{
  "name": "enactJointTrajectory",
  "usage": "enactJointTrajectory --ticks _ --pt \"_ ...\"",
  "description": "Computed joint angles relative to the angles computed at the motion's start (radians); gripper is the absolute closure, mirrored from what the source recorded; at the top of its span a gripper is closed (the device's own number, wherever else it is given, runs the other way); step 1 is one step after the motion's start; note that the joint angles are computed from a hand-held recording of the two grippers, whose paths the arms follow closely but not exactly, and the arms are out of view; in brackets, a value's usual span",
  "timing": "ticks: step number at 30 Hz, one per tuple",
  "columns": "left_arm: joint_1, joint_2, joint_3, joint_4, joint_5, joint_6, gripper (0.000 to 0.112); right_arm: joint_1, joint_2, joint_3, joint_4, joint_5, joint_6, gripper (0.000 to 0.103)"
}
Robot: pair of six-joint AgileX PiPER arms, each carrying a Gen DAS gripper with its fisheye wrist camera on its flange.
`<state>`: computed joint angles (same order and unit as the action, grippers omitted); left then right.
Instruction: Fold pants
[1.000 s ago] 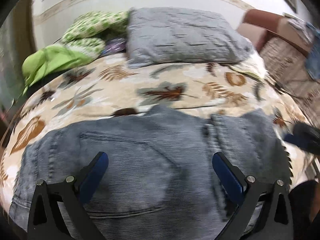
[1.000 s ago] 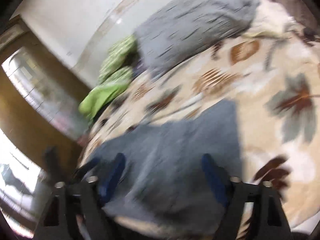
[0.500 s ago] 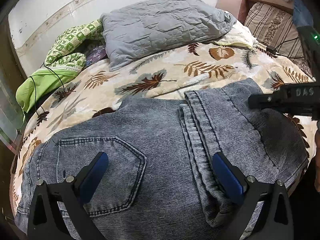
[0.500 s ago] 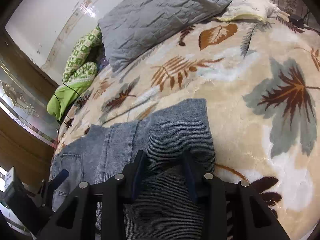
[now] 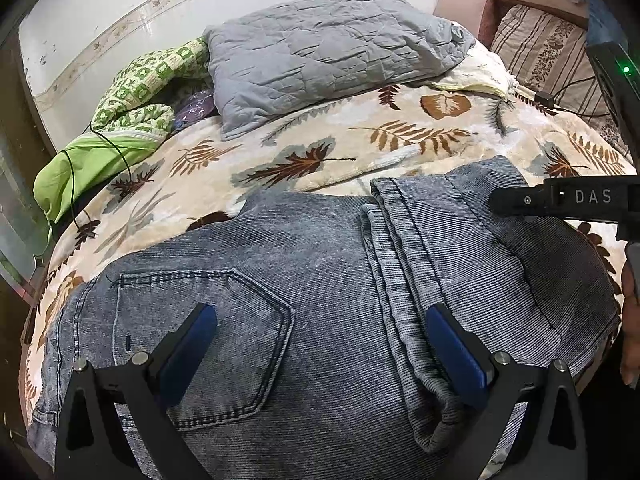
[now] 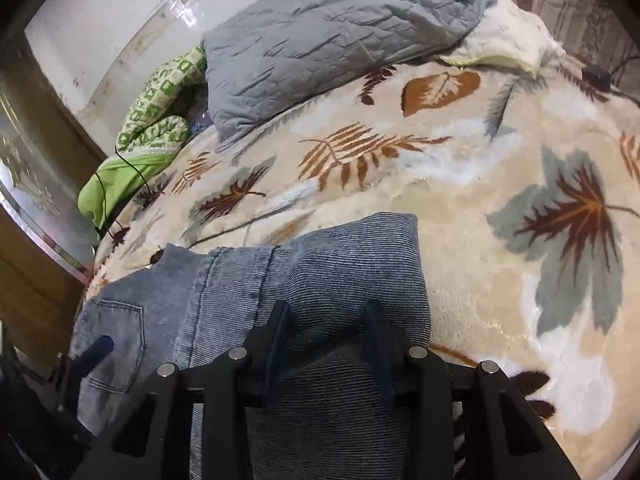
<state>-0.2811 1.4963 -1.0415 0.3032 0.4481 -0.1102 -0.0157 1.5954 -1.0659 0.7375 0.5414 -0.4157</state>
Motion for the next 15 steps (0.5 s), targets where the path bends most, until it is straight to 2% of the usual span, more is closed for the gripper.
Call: enactJointTrajectory --ticks 4,8,10,15 --pt "0.005 -0.003 0.002 -0.004 0.001 0.000 0.009 -0.014 -0.037 0.026 0.065 -0.013 -0.047 0.061" --pt "0.009 -0.003 0.001 -0.009 0.007 0.001 0.009 0.019 -0.061 0.035 0.048 -0.042 -0.046 0.061" --pt "0.019 -0.008 0.004 -0.038 0.006 0.028 0.009 0.053 -0.055 0.027 -0.025 -0.054 0.010 0.062" --pt "0.044 -0.034 0.017 -0.076 0.011 0.070 0.009 0.149 -0.030 0.008 -0.342 -0.094 0.265 0.060"
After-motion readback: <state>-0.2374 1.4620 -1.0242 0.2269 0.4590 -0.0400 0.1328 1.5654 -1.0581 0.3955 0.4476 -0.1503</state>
